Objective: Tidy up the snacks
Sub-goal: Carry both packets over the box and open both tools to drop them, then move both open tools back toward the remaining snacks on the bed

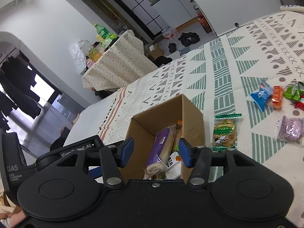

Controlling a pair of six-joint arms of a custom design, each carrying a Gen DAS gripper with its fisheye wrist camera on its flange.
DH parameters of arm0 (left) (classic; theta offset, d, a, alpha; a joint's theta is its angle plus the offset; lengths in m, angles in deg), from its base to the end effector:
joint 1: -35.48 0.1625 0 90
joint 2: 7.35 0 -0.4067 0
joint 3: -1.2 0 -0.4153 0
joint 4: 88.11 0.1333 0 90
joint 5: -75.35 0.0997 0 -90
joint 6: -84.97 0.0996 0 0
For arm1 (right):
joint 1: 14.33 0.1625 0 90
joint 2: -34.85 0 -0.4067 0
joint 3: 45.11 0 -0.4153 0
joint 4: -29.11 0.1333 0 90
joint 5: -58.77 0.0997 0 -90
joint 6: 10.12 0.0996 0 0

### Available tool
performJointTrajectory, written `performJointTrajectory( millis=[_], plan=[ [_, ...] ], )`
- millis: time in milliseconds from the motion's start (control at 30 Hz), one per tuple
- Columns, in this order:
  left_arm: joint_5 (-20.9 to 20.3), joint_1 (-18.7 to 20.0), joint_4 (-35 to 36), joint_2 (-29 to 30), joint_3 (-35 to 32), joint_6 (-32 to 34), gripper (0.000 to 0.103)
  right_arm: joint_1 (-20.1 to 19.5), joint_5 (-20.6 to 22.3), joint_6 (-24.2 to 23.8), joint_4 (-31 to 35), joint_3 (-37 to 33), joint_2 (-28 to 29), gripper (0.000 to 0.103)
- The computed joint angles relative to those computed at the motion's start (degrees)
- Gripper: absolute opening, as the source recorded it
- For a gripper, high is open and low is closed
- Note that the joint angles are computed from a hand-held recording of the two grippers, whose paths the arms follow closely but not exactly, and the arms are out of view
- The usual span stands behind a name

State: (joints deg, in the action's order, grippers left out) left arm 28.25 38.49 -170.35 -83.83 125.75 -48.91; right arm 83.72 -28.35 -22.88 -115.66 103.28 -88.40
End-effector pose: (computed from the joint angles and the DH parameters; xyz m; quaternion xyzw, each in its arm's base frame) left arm -0.3572 -0.2202 0.1255 -0.1702 0.8227 -0.4549 0.2955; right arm 0.1774 -0.2666 0.2890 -0.1809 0.9494 -0.2564 0.0138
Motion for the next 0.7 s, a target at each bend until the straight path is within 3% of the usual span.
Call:
performJointTrajectory(
  millis=[167, 300, 467, 700],
  plan=[
    [0.08, -0.03, 1.13, 1.55, -1.98, 0.2, 0.083, -0.92, -0.9, -0.54, 2.31, -1.75, -1.34, 0.067],
    [0.34, -0.03, 1.2, 3.06, -3.7, 1.48, 0.086, -2.04, -1.06, -1.74, 3.05, -2.81, -3.1, 0.086],
    [-1.2, 0.81, 1.36, 5.72, -6.94, 4.25, 0.09, -4.63, 0.5, -3.23, 5.84, -4.25, -5.54, 0.092],
    [0.74, 0.38, 0.39, 7.98, -9.16, 6.43, 0.091, -7.91, 2.59, -4.27, 7.61, -5.97, -7.61, 0.102]
  ],
)
